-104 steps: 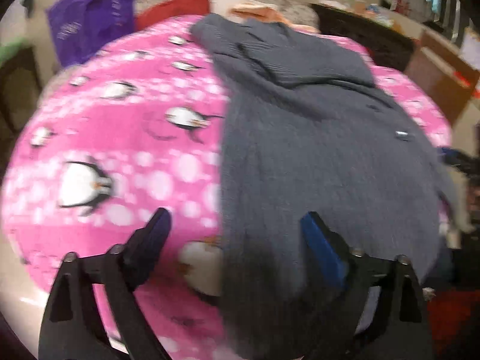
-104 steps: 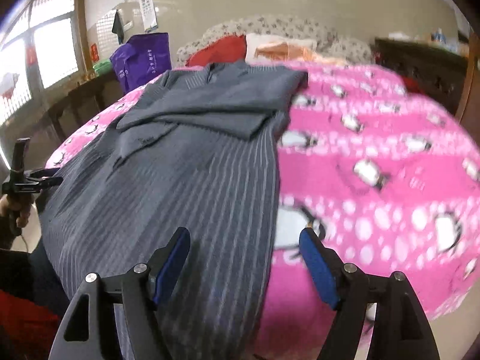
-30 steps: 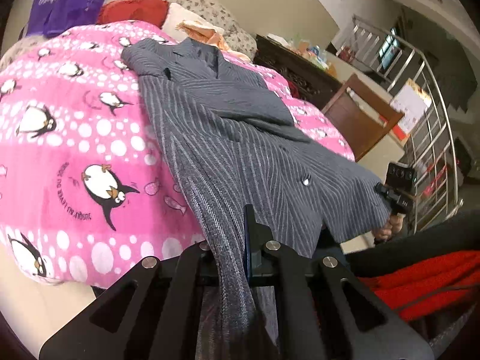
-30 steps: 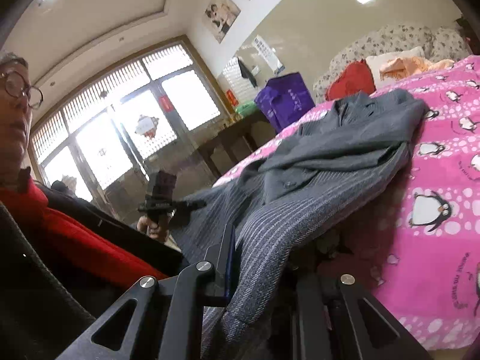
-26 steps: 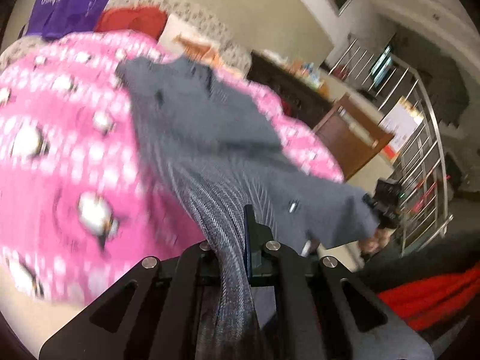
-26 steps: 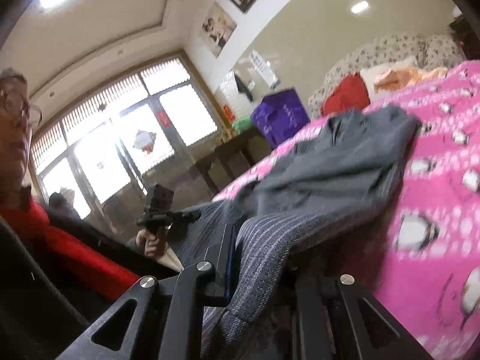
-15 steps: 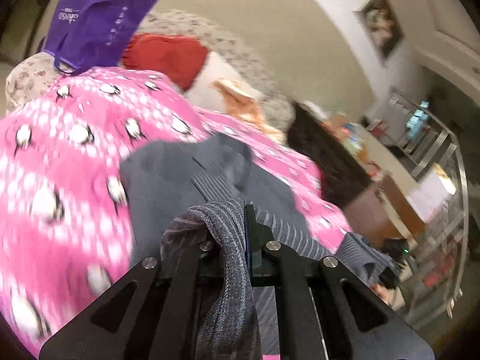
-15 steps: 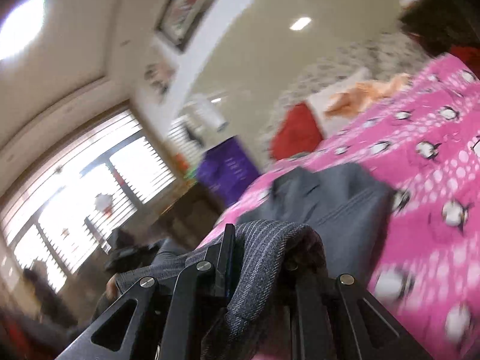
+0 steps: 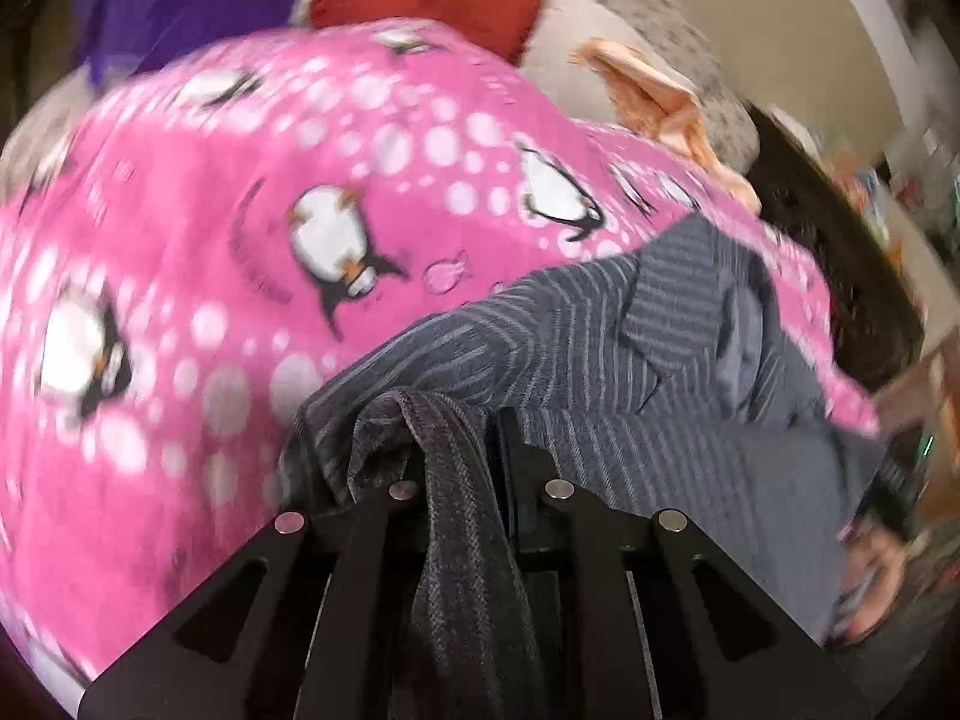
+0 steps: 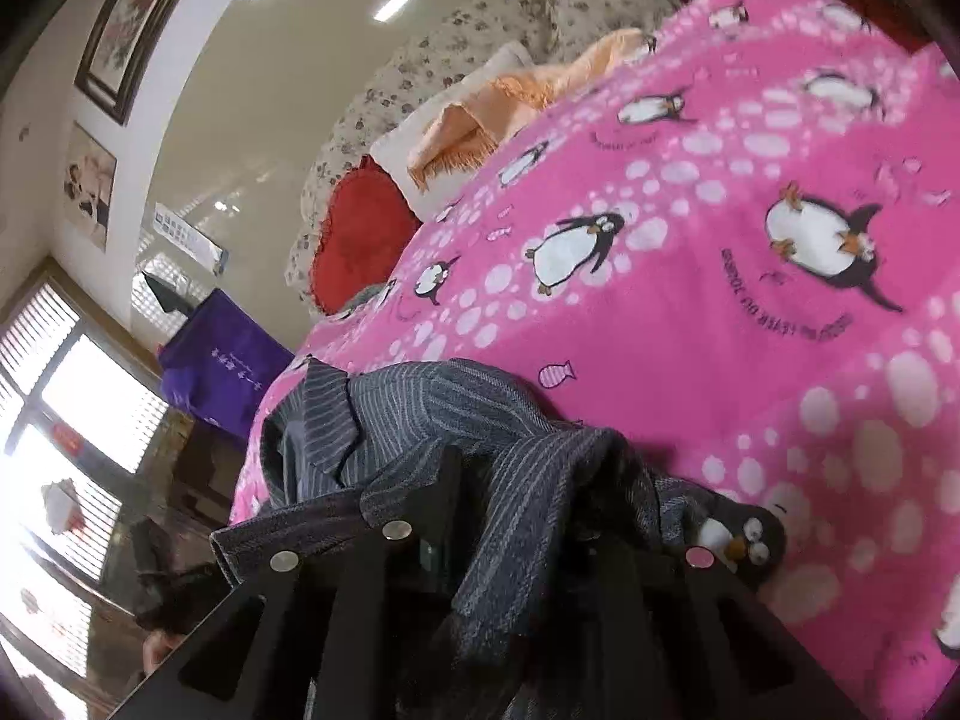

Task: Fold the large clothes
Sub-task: 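Grasp the jacket hem with both tools and lift it toward the collar, then lay the hem over the collar with both tools and release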

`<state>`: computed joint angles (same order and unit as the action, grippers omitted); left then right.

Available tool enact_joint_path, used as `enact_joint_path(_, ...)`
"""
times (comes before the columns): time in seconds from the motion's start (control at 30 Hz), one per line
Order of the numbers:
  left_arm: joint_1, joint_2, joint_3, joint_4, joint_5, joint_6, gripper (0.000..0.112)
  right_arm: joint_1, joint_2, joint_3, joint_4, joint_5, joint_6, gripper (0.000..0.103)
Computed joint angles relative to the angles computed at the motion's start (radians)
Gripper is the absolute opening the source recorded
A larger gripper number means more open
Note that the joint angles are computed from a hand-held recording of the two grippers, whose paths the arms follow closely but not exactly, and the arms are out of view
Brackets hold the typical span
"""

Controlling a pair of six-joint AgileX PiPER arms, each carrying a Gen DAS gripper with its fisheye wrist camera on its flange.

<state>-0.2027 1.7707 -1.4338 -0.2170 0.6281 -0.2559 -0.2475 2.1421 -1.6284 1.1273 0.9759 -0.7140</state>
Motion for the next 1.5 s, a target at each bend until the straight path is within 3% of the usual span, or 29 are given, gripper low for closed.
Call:
enact_joint_path(0.2, 0.043, -0.007, -0.076, -0.061, 0.142, 0.095, 0.017, -0.049, -0.005, -0.059, 0.005, 0.151, 0.093, 0.033)
enact_joint_path(0.23, 0.047, -0.036, -0.063, -0.057, 0.14, 0.088, 0.022, -0.063, -0.023, -0.044, 0.028, 0.179, 0.095, 0.036)
enact_joint_path(0.27, 0.047, -0.071, -0.047, -0.035, 0.131, 0.066, 0.027, -0.078, -0.04, -0.037, 0.046, 0.208, 0.099, 0.045)
enact_joint_path(0.33, 0.044, -0.141, -0.008, 0.025, 0.101, 0.009, 0.06, -0.107, -0.113, 0.013, 0.058, 0.224, 0.078, 0.066)
enact_joint_path(0.37, 0.029, -0.183, 0.018, 0.105, 0.081, -0.062, 0.065, -0.124, -0.158, 0.052, 0.072, 0.219, 0.046, 0.078)
enact_joint_path(0.4, 0.019, -0.223, 0.044, 0.155, 0.06, -0.1, 0.066, -0.145, -0.21, 0.092, 0.083, 0.213, 0.006, 0.079)
enact_joint_path(0.53, -0.066, -0.365, 0.138, 0.344, 0.044, -0.259, 0.066, -0.191, -0.335, 0.133, 0.042, 0.222, -0.073, 0.079)
enact_joint_path(0.63, -0.182, -0.451, 0.215, 0.307, 0.029, -0.207, 0.066, -0.159, -0.404, 0.139, -0.115, 0.218, -0.142, 0.077)
enact_joint_path(0.67, -0.248, -0.457, 0.229, 0.323, 0.056, -0.196, 0.066, -0.129, -0.43, 0.153, -0.203, 0.206, -0.161, 0.057)
enact_joint_path(0.7, -0.321, -0.441, 0.229, 0.371, 0.093, -0.211, 0.058, -0.082, -0.45, 0.173, -0.298, 0.188, -0.181, 0.038)
enact_joint_path(0.73, -0.374, -0.419, 0.228, 0.407, 0.115, -0.23, 0.043, -0.047, -0.461, 0.192, -0.359, 0.171, -0.189, 0.035)
enact_joint_path(0.77, -0.418, -0.37, 0.215, 0.404, 0.159, -0.226, 0.038, -0.013, -0.473, 0.232, -0.419, 0.15, -0.206, 0.031)
enact_joint_path(0.87, -0.445, -0.24, 0.152, 0.403, 0.222, -0.233, 0.034, 0.095, -0.459, 0.284, -0.562, 0.08, -0.171, 0.028)
enact_joint_path(0.97, -0.395, -0.145, 0.044, 0.342, 0.259, -0.19, 0.034, 0.202, -0.377, 0.236, -0.703, 0.024, -0.039, 0.028)
enact_joint_path(1.1, -0.338, 0.038, -0.229, 0.368, 0.365, -0.187, 0.034, 0.244, -0.223, 0.036, -0.699, 0.06, 0.037, 0.028)
enact_joint_path(1.2, -0.288, 0.163, -0.428, 0.422, 0.37, -0.225, 0.034, 0.25, -0.143, -0.101, -0.614, 0.016, 0.07, 0.028)
enact_joint_path(1.27, -0.243, 0.153, -0.44, 0.428, 0.301, -0.311, 0.034, 0.239, -0.152, -0.11, -0.542, -0.071, 0.088, 0.029)
enact_joint_path(1.33, -0.204, 0.093, -0.343, 0.389, 0.152, -0.377, 0.036, 0.195, -0.191, -0.049, -0.375, -0.146, 0.033, 0.034)
enact_joint_path(1.37, -0.204, 0.074, -0.309, 0.406, 0.114, -0.416, 0.037, 0.174, -0.217, -0.004, -0.298, -0.176, -0.01, 0.041)
enact_joint_path(1.47, -0.231, 0.068, -0.282, 0.476, 0.076, -0.484, 0.037, 0.162, -0.269, 0.075, -0.238, -0.207, -0.087, 0.044)
enact_joint_path(1.5, -0.245, 0.069, -0.284, 0.514, 0.094, -0.521, 0.037, 0.161, -0.286, 0.103, -0.227, -0.213, -0.108, 0.044)
